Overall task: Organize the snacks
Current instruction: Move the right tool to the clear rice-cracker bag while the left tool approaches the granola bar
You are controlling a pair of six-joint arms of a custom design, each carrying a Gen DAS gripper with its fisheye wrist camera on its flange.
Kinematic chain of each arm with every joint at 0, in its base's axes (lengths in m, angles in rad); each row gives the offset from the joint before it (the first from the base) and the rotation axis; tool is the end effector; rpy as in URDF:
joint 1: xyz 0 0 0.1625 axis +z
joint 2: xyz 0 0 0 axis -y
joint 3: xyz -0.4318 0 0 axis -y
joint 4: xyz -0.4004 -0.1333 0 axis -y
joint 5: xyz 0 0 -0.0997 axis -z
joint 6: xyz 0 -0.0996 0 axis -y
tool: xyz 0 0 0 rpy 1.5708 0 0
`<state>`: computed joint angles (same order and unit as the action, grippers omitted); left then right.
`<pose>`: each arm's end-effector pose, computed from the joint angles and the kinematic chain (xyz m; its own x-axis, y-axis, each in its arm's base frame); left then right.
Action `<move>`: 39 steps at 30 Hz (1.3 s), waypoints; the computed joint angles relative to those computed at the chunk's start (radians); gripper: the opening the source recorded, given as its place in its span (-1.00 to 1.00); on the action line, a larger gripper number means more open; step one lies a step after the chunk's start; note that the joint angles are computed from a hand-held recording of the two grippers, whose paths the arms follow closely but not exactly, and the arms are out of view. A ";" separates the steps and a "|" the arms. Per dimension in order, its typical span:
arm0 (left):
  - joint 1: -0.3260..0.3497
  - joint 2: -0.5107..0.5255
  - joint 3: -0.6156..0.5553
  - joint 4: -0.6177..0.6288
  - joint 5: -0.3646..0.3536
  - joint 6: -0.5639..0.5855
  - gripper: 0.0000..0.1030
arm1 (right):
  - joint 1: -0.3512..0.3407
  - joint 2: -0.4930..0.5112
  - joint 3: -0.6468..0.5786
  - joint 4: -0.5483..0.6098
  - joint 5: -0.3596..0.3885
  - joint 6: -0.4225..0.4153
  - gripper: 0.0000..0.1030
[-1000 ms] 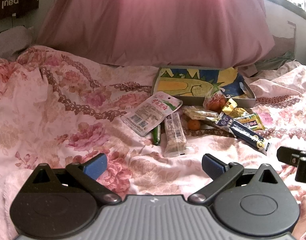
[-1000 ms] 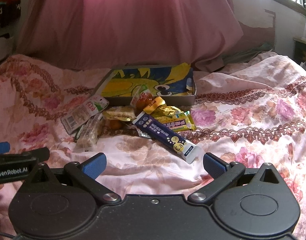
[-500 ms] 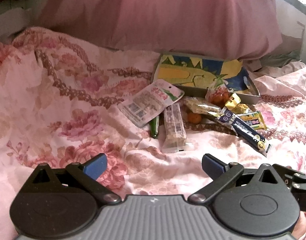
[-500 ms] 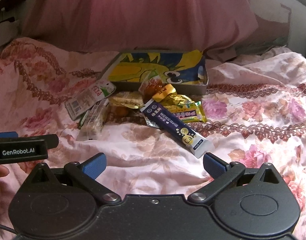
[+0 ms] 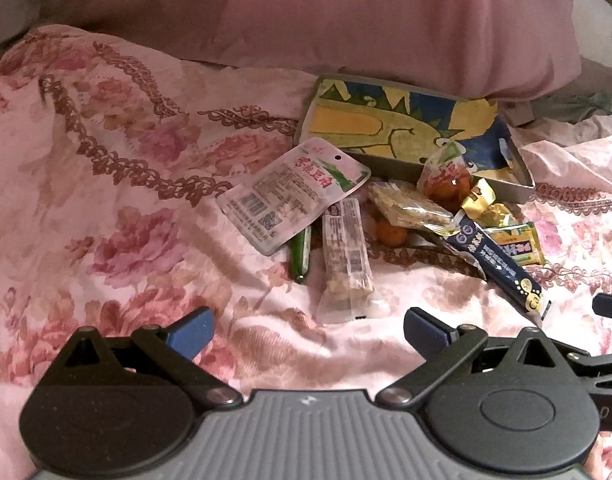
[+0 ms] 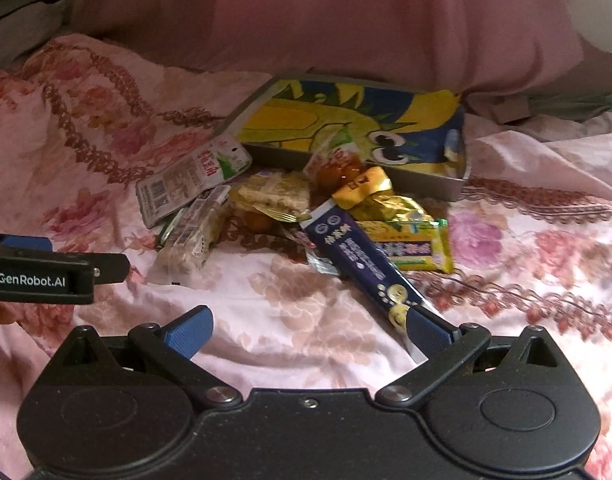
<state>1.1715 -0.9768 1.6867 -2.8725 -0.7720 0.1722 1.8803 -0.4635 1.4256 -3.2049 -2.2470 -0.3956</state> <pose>-0.0707 -0.6940 0.2573 -0.7310 0.0354 -0.6815 0.4546 0.7700 -0.4477 0.2935 -0.6847 0.0283 -0.7032 -0.1640 0.6918 -0.5520 0.7393 -0.3857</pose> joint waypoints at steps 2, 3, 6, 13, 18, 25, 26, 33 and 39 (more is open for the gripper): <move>0.004 0.011 -0.023 0.026 0.002 -0.001 0.99 | -0.007 0.010 -0.025 0.014 0.018 -0.014 0.99; 0.004 0.016 -0.032 0.034 0.004 0.002 0.99 | -0.010 0.015 -0.035 0.017 0.030 -0.023 0.99; 0.008 0.032 -0.065 0.051 0.012 0.022 0.99 | -0.023 0.025 -0.057 0.008 0.068 -0.060 0.99; 0.043 0.073 -0.204 0.204 -0.045 0.068 0.99 | -0.060 0.032 -0.086 0.014 0.171 -0.092 0.99; 0.065 0.126 -0.313 0.285 -0.074 0.110 0.99 | -0.071 0.064 -0.141 0.054 0.170 -0.115 0.99; 0.083 0.188 -0.397 0.336 -0.123 0.064 0.99 | -0.074 0.136 -0.233 -0.016 0.123 -0.241 0.99; 0.085 0.194 -0.400 0.330 -0.130 0.068 0.99 | -0.076 0.143 -0.243 -0.019 0.118 -0.250 0.99; 0.109 0.194 -0.391 0.306 -0.207 0.092 0.99 | -0.080 0.191 -0.300 -0.057 0.102 -0.338 0.99; 0.127 0.183 -0.397 0.319 -0.272 0.060 0.99 | -0.079 0.234 -0.358 -0.062 0.089 -0.420 0.98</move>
<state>1.2988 -0.7937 1.2899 -2.5530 -1.0442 0.2317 1.8012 -0.2290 1.0681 -3.2672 -2.1580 -0.8159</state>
